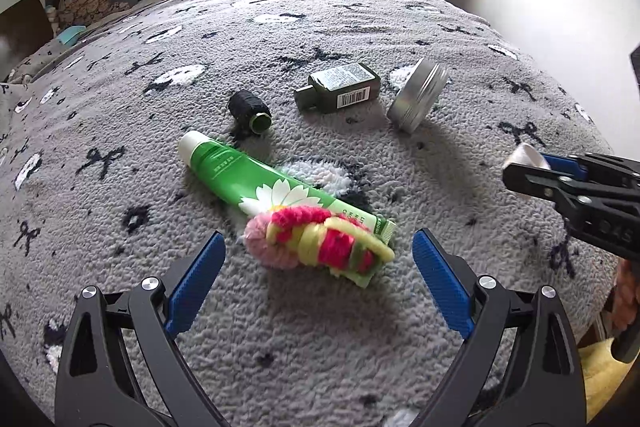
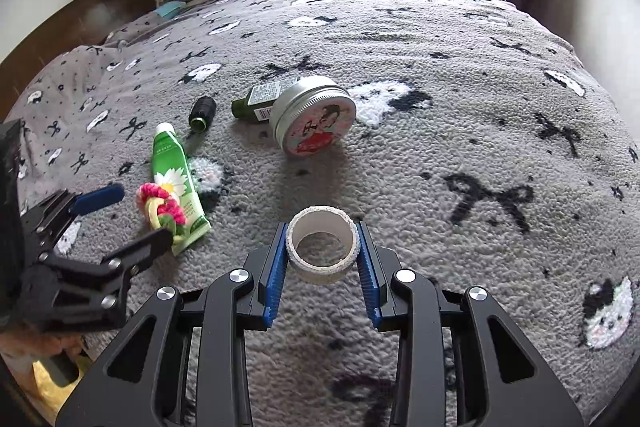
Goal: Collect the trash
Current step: 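Grasp the white tape roll with the right tool while the left tool grasps the pipe-cleaner toy, then lift the tape roll and pipe-cleaner toy and carry them toward the bin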
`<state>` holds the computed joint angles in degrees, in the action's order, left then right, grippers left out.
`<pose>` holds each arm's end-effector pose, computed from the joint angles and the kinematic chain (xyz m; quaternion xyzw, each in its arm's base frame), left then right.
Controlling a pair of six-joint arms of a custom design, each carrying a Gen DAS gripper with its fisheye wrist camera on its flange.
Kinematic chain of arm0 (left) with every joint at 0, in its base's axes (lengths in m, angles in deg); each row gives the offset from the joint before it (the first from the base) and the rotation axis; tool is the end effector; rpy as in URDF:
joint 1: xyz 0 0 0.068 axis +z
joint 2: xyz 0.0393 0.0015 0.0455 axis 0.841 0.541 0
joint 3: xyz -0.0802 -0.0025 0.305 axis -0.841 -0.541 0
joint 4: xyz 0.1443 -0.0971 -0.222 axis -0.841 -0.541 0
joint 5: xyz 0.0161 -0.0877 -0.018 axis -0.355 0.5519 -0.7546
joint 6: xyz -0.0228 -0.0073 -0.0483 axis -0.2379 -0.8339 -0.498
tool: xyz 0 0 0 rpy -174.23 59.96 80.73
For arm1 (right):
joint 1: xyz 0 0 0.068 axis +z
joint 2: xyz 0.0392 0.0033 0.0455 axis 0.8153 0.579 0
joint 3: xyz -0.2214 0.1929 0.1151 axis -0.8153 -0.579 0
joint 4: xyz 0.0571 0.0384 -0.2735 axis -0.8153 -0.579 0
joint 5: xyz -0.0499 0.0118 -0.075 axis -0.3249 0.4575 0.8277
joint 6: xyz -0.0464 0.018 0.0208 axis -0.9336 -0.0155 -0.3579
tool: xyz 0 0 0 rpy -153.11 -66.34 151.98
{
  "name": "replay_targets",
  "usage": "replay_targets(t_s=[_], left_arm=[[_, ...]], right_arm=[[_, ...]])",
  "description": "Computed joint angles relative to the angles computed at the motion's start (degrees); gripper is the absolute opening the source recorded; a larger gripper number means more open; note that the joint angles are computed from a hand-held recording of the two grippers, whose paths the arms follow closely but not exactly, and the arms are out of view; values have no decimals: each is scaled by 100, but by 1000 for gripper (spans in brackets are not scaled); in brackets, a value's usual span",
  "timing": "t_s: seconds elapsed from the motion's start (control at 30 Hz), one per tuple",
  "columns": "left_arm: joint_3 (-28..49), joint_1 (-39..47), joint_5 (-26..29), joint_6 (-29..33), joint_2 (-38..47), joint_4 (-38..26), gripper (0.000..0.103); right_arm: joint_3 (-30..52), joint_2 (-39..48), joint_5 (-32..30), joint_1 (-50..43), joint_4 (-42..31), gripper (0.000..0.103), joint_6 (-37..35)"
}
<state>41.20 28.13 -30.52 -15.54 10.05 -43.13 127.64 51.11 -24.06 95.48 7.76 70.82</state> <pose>0.3025 -0.1756 0.2266 0.3477 0.8788 -0.1332 0.2986 0.1972 0.1497 0.2528 0.1672 0.9307 0.0281 0.3241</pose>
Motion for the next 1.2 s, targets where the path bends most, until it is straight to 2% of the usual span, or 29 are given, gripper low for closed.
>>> replay_targets(t_s=[0.07, 0.1, 0.13, 0.4, 0.63, 0.83, 1.2], left_arm=[[91, -19, 18, 8, 124, -56, 81], [136, -29, 0, 0, 173, -101, 72], [155, -40, -42, -13, 200, -110, 71], [69, 57, -44, 166, 10, -271, 64], [-262, 306, -2, 349, -795, -424, 64], [-431, 525, 230, 441, -1743, -903, 64], [-923, 1023, 903, 974, -3598, -2035, 64]], right_arm=[[-53, -62, 1, 34, -12, 34, 20], [-67, -78, 5, 46, -21, 34, 32], [-82, -94, 11, 59, -30, 34, 45], [-124, -123, 135, 292, -123, 34, 196], [132, -179, 540, 864, -545, 34, 535], [739, -95, 1236, 1856, -1471, 34, 1268], [2018, 685, 2249, 3970, -3561, 34, 3302]])
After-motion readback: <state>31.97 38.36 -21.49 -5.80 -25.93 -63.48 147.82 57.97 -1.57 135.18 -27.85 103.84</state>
